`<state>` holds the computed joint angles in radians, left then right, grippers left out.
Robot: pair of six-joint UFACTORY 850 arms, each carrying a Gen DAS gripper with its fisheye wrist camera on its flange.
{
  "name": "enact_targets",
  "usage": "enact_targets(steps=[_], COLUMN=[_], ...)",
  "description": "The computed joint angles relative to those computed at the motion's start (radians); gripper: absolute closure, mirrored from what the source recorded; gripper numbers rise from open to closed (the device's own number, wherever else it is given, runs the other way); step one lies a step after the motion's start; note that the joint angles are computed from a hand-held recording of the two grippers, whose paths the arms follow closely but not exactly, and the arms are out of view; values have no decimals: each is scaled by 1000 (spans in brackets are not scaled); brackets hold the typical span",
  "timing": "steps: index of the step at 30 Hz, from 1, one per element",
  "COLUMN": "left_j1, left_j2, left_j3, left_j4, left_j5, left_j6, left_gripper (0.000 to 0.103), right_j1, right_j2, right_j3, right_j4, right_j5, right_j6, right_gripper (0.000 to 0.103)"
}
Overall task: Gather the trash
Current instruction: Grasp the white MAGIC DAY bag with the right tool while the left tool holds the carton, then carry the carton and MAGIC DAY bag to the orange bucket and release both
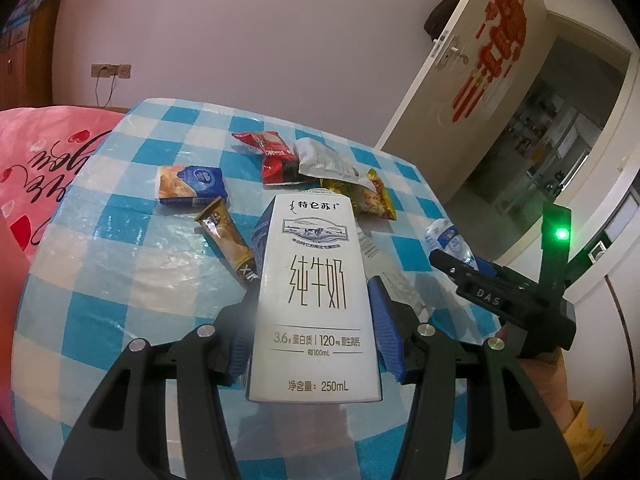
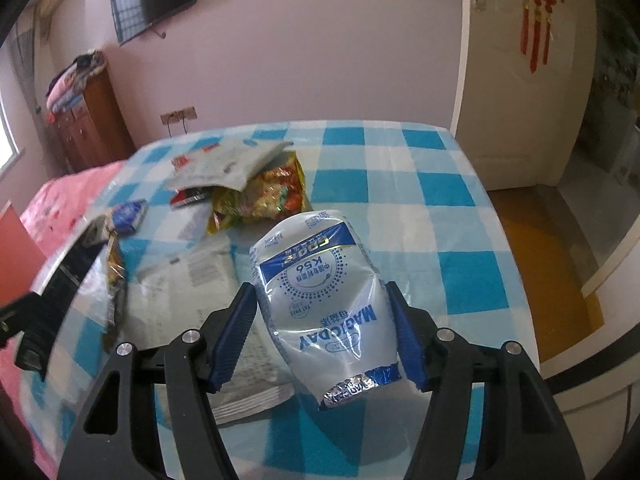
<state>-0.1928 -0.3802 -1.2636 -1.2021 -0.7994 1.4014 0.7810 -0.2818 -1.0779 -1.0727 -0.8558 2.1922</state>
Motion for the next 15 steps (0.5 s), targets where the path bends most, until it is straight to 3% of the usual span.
enact_targets(steps=[15], left_j1=[84], left_j2=[38], left_j3=[5], left_j4=[-59], left_j5=[-66], left_j6=[58], left_gripper=[49], right_j1=[25], right_j2=[-29], right_j3=[-132], right_j4=[-82], right_j5=[108], right_j6=[38], right_gripper=[38])
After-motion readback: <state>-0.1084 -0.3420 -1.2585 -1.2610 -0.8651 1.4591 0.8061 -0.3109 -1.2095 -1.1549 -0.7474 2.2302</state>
